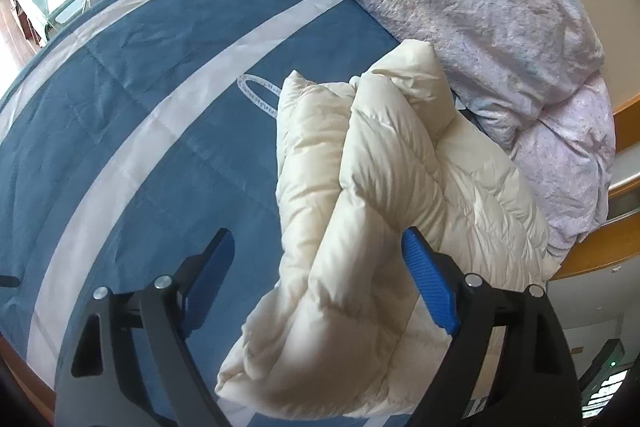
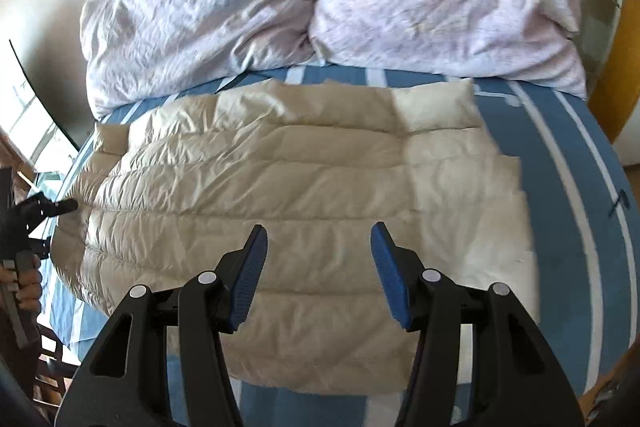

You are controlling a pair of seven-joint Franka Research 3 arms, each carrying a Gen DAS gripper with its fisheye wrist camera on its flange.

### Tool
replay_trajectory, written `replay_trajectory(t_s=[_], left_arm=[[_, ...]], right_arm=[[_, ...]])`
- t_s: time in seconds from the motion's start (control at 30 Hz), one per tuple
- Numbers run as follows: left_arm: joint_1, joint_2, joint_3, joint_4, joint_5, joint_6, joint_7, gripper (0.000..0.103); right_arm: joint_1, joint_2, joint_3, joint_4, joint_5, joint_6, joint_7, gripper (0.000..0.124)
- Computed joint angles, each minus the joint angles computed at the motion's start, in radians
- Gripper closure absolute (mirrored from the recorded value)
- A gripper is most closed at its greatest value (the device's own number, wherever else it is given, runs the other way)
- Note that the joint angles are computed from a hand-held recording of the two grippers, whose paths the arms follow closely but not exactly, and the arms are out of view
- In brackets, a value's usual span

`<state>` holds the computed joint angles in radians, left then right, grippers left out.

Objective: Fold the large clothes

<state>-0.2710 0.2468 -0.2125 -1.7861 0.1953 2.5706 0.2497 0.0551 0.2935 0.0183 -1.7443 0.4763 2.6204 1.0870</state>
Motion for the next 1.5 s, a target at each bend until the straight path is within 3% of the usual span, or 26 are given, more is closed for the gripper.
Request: replay_trajectory(t_s=[0.13, 0.47, 0.87, 0.93, 1.0, 1.1, 1.2, 1.5], left_arm=[[0.006, 0.017, -0.002, 0.026, -0.012, -0.016, 0.023, 0.017], [0.020, 0.055, -0.011, 0.070, -0.074, -0.037, 0.096, 0.017], [0.018, 0.100, -0.015, 0.106, -0.108, -0.036, 0.146, 0.018], [0.022, 0.101, -0.022, 0.096, -0.121, 0.002, 0.158, 0.031], [0.028, 0.101, -0.031, 0.084, -0.147, 0.042, 0.170, 0.053], [0.020, 0.089, -0.028, 0.078, -0.141, 0.075, 0.169, 0.075], [0.000, 0.073, -0.017, 0.094, -0.107, 0.092, 0.147, 0.083], [-0.048, 0.096, -0.036, 0.250, -0.049, 0.183, 0.173, 0.085]], right_arm=[[0.007, 0.006, 0.000, -0.005, -0.007, -0.012, 0.007, 0.068], [0.065, 0.065, -0.029, 0.020, -0.173, -0.023, 0.108, 0.068], [0.048, 0.076, -0.011, 0.008, -0.165, -0.019, 0.102, 0.068], [0.046, 0.076, -0.009, 0.005, -0.157, -0.015, 0.097, 0.068], [0.043, 0.077, -0.005, 0.003, -0.148, -0.011, 0.090, 0.068], [0.038, 0.078, -0.001, 0.003, -0.133, -0.012, 0.077, 0.068], [0.034, 0.078, 0.002, -0.001, -0.118, -0.009, 0.062, 0.068], [0.023, 0.080, 0.010, -0.005, -0.079, -0.003, 0.026, 0.068]])
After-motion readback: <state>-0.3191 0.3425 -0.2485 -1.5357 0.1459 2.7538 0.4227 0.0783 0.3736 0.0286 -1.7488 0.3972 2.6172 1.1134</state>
